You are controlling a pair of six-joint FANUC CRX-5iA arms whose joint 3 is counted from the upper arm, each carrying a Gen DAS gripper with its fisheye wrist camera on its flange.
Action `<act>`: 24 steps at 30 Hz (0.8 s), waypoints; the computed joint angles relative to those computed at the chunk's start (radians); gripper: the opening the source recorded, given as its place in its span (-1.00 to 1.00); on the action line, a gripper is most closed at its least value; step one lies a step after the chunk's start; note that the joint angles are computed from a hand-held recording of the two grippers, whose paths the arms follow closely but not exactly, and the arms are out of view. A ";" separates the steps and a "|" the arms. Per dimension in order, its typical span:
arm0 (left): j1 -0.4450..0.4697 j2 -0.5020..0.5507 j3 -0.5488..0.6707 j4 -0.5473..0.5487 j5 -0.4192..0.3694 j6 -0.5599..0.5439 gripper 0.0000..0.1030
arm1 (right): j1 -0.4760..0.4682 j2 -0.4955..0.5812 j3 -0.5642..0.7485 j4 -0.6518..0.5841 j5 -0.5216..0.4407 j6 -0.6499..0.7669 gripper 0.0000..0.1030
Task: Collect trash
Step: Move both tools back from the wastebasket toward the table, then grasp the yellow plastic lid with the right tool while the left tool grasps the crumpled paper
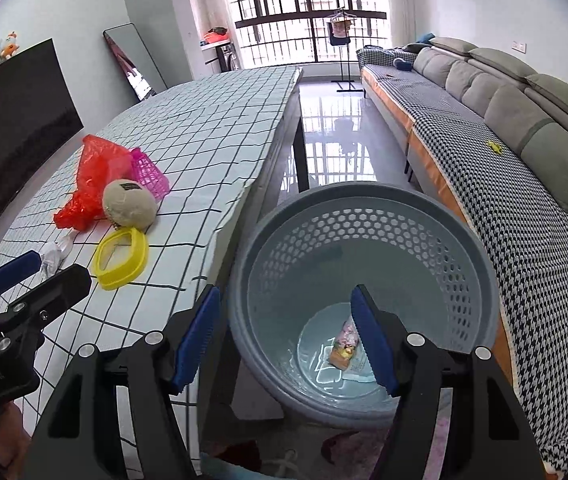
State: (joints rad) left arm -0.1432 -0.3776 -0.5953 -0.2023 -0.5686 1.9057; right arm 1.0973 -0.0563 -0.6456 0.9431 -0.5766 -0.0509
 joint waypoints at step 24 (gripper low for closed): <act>0.447 -0.166 -0.219 0.249 0.017 -0.376 0.81 | 0.067 0.337 0.378 -0.230 0.021 0.349 0.42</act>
